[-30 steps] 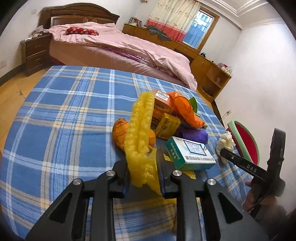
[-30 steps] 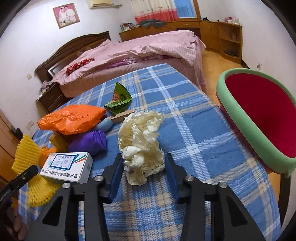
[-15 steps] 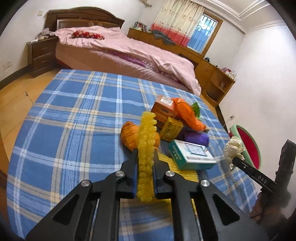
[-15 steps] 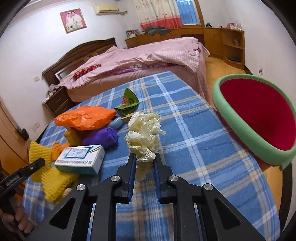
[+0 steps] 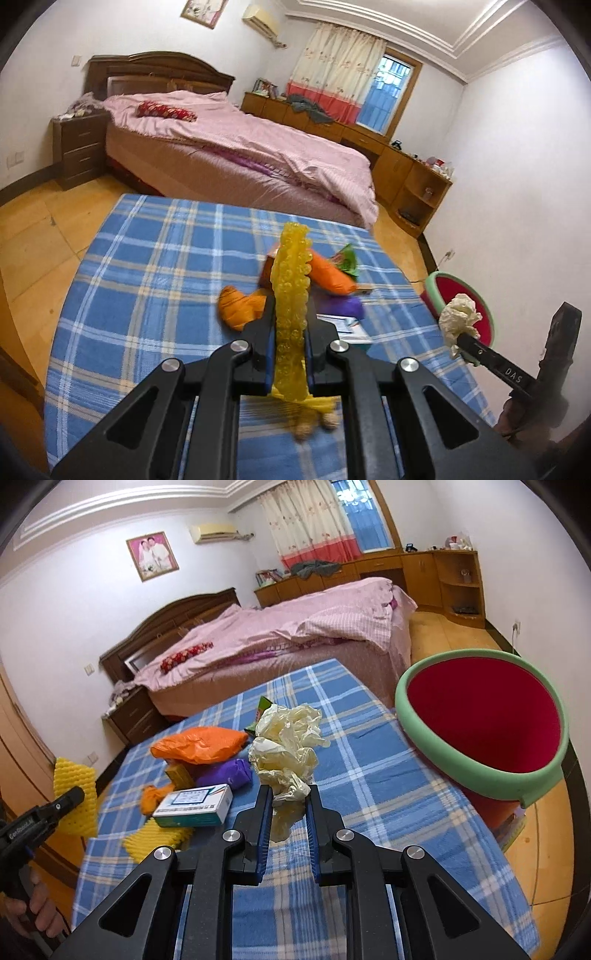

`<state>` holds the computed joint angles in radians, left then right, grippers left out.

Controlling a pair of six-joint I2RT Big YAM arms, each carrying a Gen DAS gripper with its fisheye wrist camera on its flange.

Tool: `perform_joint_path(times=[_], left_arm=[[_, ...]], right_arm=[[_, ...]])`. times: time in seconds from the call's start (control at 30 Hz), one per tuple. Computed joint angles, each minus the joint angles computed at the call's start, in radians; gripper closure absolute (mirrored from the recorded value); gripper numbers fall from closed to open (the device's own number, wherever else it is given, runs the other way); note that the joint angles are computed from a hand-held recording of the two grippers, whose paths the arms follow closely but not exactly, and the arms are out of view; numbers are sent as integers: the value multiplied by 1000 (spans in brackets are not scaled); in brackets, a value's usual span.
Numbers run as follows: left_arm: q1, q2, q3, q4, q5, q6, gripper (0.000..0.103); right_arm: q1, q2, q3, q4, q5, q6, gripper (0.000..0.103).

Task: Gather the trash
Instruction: 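Carry both items over the red bin and open both tools to drop them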

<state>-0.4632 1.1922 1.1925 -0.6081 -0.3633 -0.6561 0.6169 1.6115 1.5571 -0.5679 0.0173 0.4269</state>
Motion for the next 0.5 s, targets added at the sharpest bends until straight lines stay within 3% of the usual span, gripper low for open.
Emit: perform_joint_path(times=[0.3, 0.5], left_arm=[[-58, 117, 142, -21, 46, 61, 92], [-81, 238, 262, -38, 121, 95, 92]], right_arm=[[-43, -78, -72, 39, -12, 35, 85], [-92, -117, -106, 41, -4, 51, 85]])
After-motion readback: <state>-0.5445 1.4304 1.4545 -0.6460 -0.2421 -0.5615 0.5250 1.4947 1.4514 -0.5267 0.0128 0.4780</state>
